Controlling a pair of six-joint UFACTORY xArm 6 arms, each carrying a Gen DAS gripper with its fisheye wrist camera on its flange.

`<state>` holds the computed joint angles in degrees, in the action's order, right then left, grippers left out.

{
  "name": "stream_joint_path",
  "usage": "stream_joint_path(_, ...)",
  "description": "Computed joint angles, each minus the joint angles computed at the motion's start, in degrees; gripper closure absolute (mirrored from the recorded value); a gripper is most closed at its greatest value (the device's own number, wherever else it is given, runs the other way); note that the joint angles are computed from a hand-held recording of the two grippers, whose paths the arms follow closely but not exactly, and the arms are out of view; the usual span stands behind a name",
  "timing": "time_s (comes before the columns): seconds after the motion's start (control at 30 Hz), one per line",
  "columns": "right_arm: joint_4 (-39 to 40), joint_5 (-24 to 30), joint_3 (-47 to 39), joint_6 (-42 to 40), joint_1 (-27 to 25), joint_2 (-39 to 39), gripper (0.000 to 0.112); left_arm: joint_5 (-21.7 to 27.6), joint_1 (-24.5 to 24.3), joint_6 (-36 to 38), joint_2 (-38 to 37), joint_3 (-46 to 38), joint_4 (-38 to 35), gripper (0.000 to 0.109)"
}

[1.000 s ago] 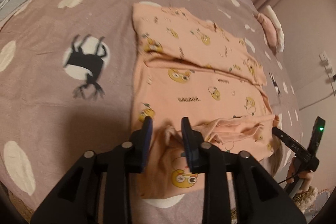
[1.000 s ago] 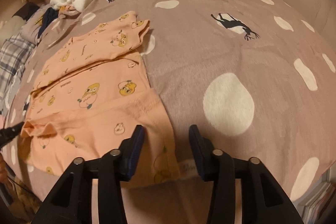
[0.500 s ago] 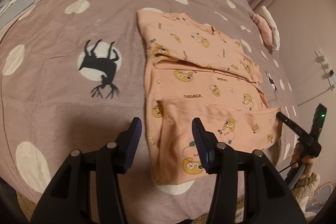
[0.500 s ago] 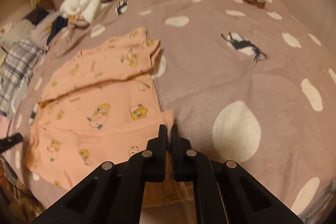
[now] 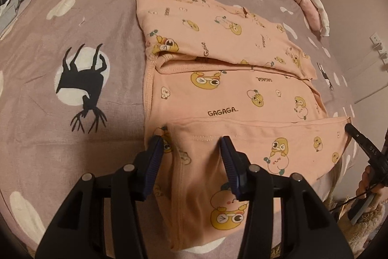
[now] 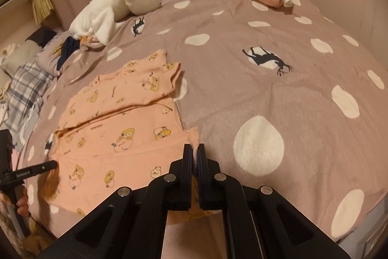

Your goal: Fold small clothes

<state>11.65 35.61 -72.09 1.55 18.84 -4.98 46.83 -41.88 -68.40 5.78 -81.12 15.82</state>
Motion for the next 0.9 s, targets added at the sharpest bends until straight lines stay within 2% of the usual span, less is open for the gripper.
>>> stream_joint_path(0.1, -0.3, 0.0, 0.2, 0.3, 0.1, -0.1, 0.108, -1.2, 0.3, 0.4, 0.4, 0.0, -0.1, 0.075)
stream_joint_path(0.17, -0.6, 0.0, 0.2, 0.6, 0.3, -0.1, 0.108, -3.1, 0.6, 0.6, 0.4, 0.7, -1.5, 0.096)
stream_joint_path(0.2, -0.8, 0.0, 0.2, 0.8, 0.3, 0.0, 0.108, -4.4, 0.8, 0.4, 0.2, 1.4, -2.4, 0.1)
stream_joint_path(0.37, -1.0, 0.0, -0.1, 0.9, 0.4, 0.1, 0.108, -5.8, -0.2, -6.0, -1.7, 2.6, 2.7, 0.103)
stream_joint_path(0.6, -0.7, -1.8, -0.8, 0.1, 1.1, -0.8, 0.108, -3.5, -2.6, -14.3, -5.4, 1.0, 14.6, 0.103)
stream_joint_path(0.73, 1.2, -3.3, -1.9, -1.6, 1.6, -1.2, 0.108, -2.1, -3.7, -15.6, -6.4, -0.6, 18.3, 0.103)
stream_joint_path(0.9, 0.9, -4.7, -3.8, -2.2, 2.3, -0.7, 0.108, 2.0, -4.9, -15.3, -5.6, -4.4, 22.0, 0.103)
